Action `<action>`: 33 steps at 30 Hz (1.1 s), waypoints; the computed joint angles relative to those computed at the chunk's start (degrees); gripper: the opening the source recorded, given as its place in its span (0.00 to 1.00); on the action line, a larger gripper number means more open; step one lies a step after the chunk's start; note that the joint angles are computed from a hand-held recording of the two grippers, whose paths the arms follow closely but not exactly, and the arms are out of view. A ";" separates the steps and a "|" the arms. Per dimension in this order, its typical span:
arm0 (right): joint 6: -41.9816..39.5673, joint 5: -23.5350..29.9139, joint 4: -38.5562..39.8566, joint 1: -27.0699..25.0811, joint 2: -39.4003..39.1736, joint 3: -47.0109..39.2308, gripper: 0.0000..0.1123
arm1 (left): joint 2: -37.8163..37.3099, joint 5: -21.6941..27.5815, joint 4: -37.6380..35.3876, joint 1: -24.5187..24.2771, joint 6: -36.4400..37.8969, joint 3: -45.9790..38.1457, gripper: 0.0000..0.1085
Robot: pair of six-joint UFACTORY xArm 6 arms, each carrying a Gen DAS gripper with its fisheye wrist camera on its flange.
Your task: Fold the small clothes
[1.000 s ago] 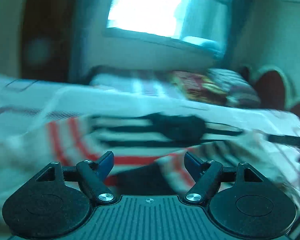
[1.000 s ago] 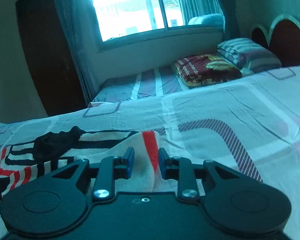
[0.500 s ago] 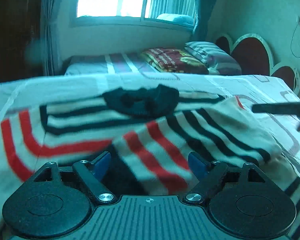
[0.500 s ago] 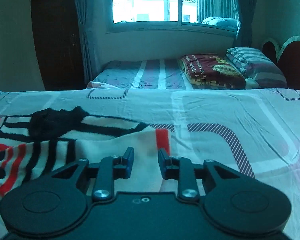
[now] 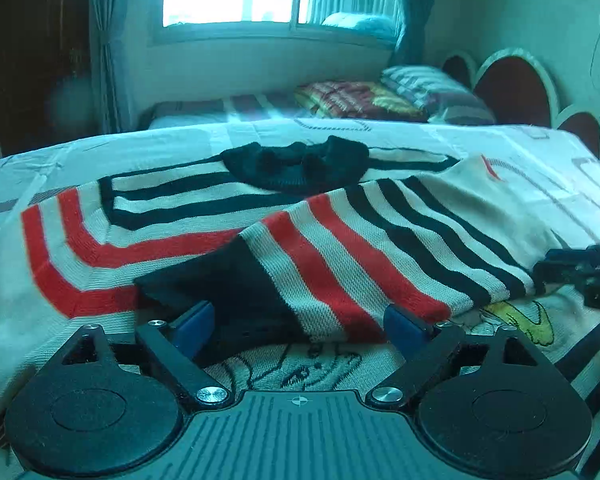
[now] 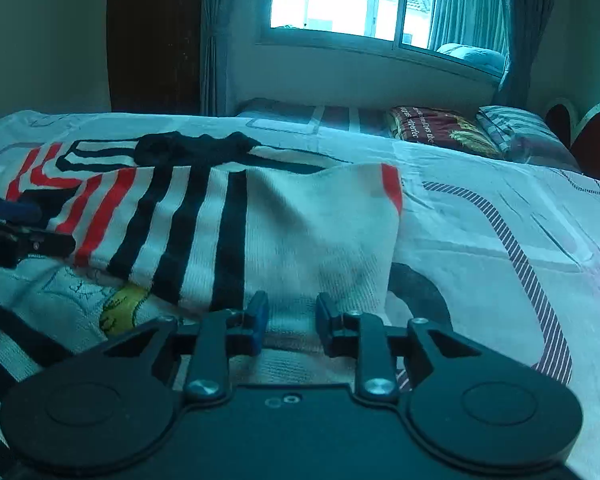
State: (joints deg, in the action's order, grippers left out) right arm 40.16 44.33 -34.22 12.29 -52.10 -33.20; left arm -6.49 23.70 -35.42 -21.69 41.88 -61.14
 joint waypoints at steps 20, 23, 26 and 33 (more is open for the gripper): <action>12.21 10.66 -0.97 12.16 -13.01 0.96 0.34 | -2.41 8.91 -31.29 42.97 -15.85 2.51 0.59; 11.36 9.79 -1.17 12.38 -11.77 0.33 0.35 | 1.80 10.06 -35.95 44.97 -16.75 -1.23 0.59; 11.13 8.11 -0.42 11.20 -10.73 0.03 0.36 | 5.06 8.18 -36.00 44.32 -17.67 -4.31 0.59; 10.44 3.79 2.01 7.24 -9.08 0.48 0.36 | 9.76 4.19 -25.06 42.30 -22.95 -9.33 0.09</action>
